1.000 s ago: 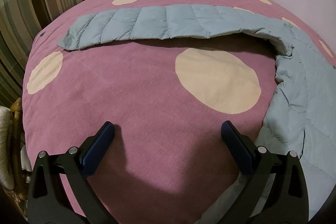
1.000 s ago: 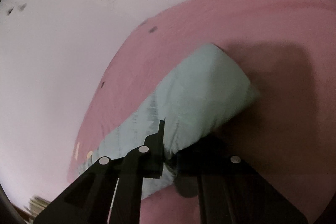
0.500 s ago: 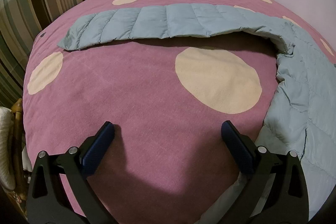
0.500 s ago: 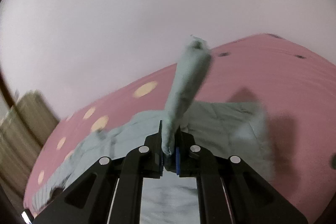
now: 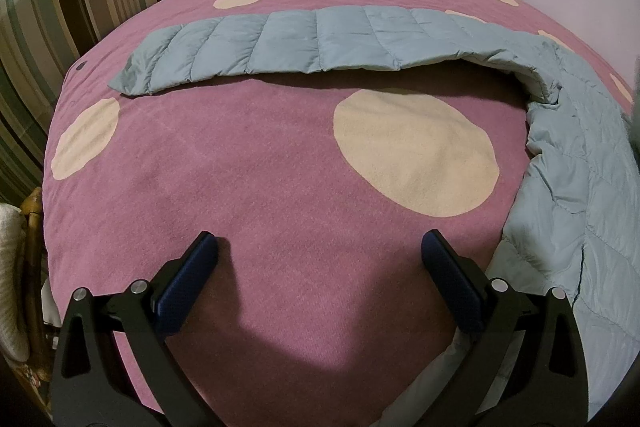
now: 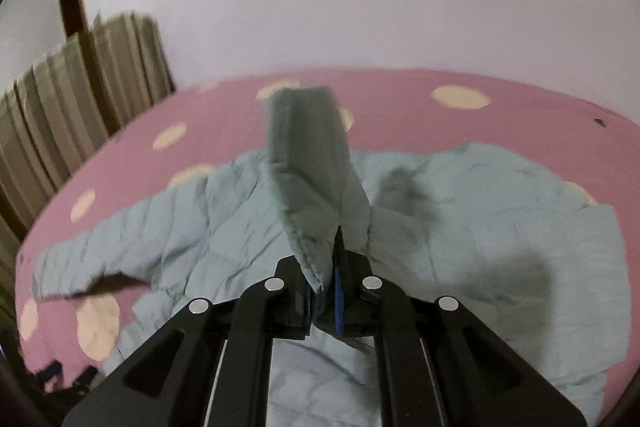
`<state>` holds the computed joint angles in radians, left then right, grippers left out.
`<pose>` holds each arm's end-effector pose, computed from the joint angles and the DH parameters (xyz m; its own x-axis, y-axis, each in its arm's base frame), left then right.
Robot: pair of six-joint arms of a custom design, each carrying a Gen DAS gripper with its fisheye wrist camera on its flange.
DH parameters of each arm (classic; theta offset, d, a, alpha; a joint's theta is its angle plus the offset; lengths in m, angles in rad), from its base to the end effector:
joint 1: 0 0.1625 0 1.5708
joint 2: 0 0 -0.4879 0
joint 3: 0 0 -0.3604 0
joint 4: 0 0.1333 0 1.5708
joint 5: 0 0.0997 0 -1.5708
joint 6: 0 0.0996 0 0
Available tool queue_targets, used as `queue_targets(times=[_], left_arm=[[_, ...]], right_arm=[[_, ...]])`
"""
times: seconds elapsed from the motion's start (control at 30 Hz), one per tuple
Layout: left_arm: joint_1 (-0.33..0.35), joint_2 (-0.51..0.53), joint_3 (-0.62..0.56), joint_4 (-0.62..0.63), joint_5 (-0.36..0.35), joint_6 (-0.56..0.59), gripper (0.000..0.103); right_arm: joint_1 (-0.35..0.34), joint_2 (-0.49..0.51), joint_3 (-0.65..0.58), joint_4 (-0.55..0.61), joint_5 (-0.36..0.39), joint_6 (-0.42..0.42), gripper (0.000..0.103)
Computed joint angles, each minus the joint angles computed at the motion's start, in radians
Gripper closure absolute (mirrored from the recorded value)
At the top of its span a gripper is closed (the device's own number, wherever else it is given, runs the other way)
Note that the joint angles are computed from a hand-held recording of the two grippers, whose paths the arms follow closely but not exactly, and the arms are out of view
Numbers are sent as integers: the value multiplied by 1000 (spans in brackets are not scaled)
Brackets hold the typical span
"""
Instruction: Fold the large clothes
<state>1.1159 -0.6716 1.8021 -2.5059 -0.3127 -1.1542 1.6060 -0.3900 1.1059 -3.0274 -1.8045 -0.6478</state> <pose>-0.0708 -0.6638 0.0906 -0.4731 -0.6840 -0.5553 -0.0041 0.6319 -0.7750 0.1405 -0.8577 0.1072 -0.7640 -0.3478 0.5435 -0.6107 0.6617 -0.4350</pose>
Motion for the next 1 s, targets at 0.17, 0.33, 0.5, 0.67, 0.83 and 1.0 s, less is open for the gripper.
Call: queue_targets(times=[0.17, 0.33, 0.5, 0.67, 0.83, 1.0], left_arm=[[0, 0, -1, 4, 0, -3, 2], [0, 0, 0, 3, 0, -3, 2], [1, 2, 0, 7, 2, -6, 2], [1, 1, 0, 11, 2, -8, 2], [1, 0, 0, 18, 3, -11, 2], [2, -2, -5, 50, 6, -28, 2]], right_arm=[[20, 65, -30, 64, -81, -29, 93], [23, 62, -20, 129, -72, -8, 56], [0, -60, 130, 109, 58, 20, 46], [-59, -178, 176, 9, 73, 83, 60], [-134, -178, 36, 6, -36, 210, 75], [-173, -123, -73, 149, -73, 253, 78]])
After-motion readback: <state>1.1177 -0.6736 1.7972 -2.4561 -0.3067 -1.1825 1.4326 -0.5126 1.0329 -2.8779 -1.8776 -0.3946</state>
